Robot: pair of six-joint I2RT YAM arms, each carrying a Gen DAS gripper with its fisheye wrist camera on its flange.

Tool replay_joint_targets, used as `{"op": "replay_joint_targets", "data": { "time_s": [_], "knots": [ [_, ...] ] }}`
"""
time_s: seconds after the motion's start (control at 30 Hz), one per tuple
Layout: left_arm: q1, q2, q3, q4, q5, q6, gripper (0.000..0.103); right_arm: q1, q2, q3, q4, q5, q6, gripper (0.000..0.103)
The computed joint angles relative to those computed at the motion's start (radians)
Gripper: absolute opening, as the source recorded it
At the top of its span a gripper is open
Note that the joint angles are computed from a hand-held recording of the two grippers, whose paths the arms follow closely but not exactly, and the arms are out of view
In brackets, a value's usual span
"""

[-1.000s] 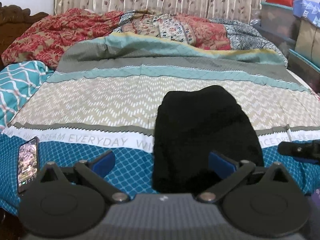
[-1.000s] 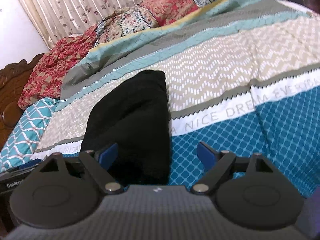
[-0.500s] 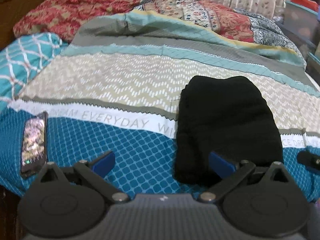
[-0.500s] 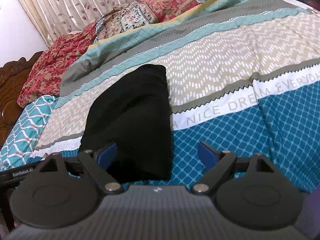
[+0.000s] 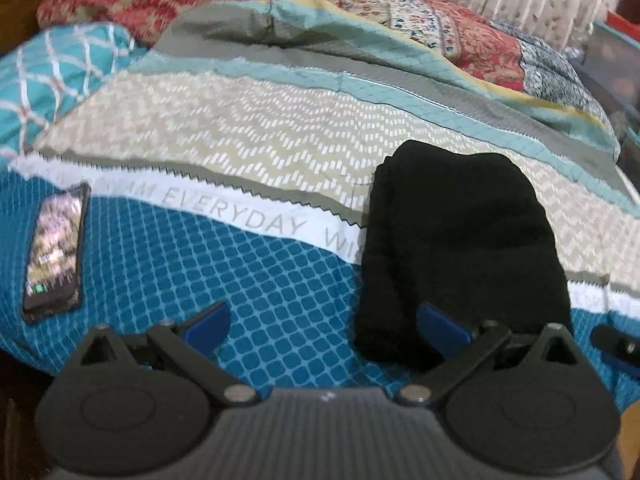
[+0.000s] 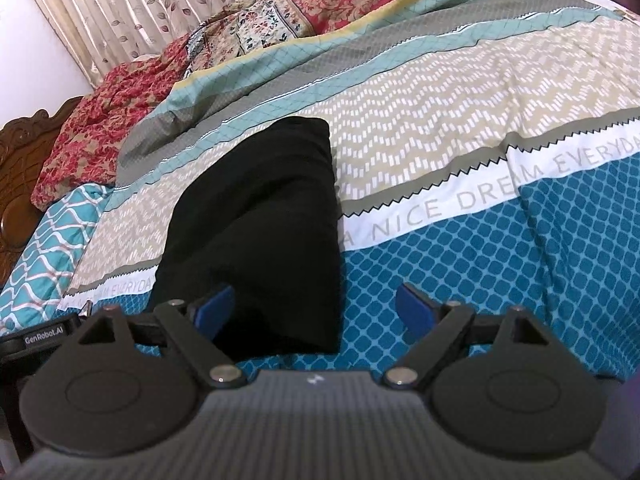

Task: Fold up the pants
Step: 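Press and square the folded pants bundle with both open grippers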

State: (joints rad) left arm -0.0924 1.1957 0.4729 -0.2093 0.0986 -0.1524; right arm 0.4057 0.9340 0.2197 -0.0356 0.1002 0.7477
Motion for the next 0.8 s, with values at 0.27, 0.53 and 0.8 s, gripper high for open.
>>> {"op": "replay_joint_targets", "data": {
  "time_s": [0.27, 0.53, 0.8],
  "knots": [
    [0.029, 0.022, 0.007, -0.011, 0.045, -0.010, 0.103, -0.011, 0.023, 0.001, 0.011, -0.021, 0.005, 0.090],
    [-0.004, -0.006, -0.018, 0.031, -0.012, -0.016, 0.103, -0.020, 0.025, -0.003, 0.017, -0.034, 0.002, 0.090],
    [0.072, 0.024, 0.013, 0.027, 0.063, 0.020, 0.103, -0.028, 0.022, -0.009, 0.022, -0.041, 0.002, 0.090]
  ]
}}
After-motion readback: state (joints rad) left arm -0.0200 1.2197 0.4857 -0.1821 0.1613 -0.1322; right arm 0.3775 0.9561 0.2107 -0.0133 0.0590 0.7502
